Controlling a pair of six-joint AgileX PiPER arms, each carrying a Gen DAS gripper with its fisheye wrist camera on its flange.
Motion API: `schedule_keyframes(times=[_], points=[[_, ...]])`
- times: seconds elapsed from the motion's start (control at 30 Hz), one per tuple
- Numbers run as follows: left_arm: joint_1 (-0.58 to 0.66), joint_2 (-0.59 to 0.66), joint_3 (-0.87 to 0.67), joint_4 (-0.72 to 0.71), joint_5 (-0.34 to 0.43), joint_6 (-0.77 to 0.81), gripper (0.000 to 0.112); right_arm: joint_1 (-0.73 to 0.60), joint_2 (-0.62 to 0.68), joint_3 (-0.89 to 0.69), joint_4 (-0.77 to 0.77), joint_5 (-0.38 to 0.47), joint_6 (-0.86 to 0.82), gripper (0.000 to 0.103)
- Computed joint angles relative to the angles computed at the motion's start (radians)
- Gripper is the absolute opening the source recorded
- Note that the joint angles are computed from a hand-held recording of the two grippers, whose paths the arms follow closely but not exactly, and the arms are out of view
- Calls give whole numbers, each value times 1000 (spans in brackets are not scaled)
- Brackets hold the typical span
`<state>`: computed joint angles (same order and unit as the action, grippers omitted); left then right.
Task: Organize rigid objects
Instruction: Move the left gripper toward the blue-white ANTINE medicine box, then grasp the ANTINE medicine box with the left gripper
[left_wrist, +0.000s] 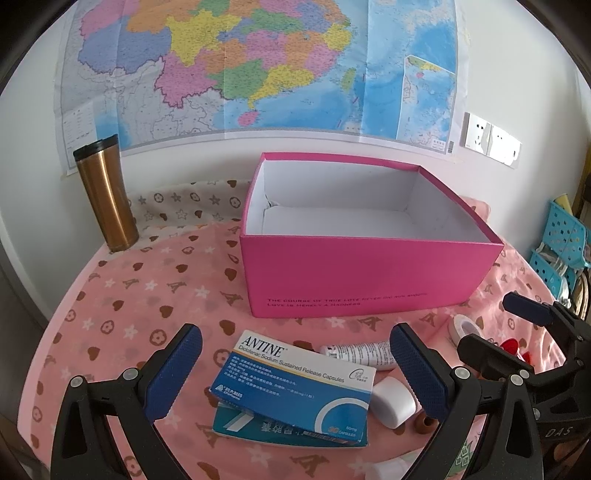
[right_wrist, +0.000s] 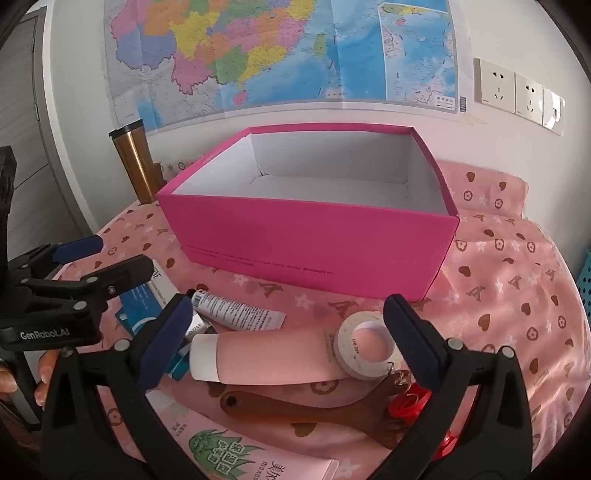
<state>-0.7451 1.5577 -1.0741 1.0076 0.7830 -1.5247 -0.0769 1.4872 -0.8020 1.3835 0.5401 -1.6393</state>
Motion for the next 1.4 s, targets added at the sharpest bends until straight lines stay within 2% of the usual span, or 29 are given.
schedule_keyframes(times=[0.5,0.93,1.07,1.13,1.4], points=[[5,17,-13,-15,-6,10,103,15,-2,-3,-27,-25,17,103],[4,20,-16,-15,-6,9,103,2,2,-13,-70,-5,43,103],[12,14,-3,-12,-25,14,103,4,2,-26,-134,10,108,103],[22,1,18,-8,-45,15,103,6,7,-18,-95,13,61,103],[121,-70,124,-53,-164,78,100,-2,63,-37,-100,142,43,103]])
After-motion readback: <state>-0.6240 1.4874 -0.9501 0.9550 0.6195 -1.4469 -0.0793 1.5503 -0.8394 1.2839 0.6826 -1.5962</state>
